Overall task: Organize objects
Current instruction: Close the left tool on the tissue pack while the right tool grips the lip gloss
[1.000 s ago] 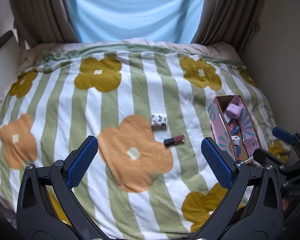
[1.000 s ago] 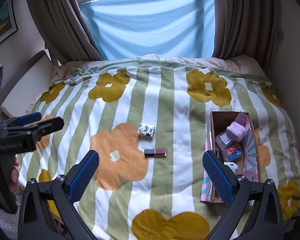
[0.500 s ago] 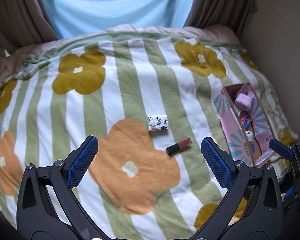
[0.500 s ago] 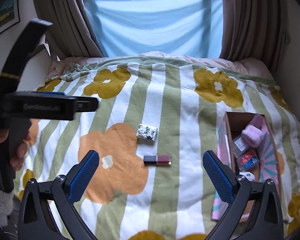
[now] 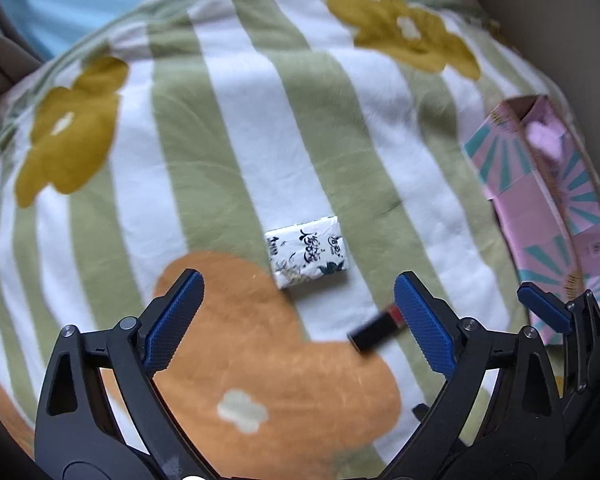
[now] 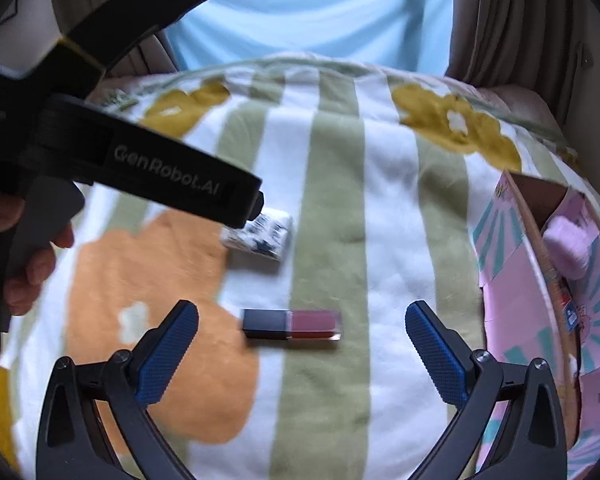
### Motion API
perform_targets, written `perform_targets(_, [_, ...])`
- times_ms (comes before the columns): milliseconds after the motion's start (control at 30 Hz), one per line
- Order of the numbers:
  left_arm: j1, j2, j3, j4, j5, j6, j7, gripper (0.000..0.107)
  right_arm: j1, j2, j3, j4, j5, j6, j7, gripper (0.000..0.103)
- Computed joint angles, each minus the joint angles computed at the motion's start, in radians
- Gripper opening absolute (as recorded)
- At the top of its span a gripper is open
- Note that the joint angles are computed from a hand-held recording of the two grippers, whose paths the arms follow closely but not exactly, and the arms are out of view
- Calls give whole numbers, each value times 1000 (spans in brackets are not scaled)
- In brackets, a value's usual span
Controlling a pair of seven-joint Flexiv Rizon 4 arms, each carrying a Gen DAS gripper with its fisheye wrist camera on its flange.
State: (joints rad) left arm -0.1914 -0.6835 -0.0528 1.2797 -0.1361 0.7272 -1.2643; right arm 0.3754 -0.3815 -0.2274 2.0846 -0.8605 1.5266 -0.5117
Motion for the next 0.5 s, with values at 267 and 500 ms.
perform_targets(267, [-26, -143, 13, -130, 15, -50, -54, 86, 13, -108, 6, -44, 121, 35, -66, 103])
perform_targets(500, [-32, -175, 16, -146, 21, -25, -102, 75, 12, -160, 44, -95, 240, 2, -144, 94])
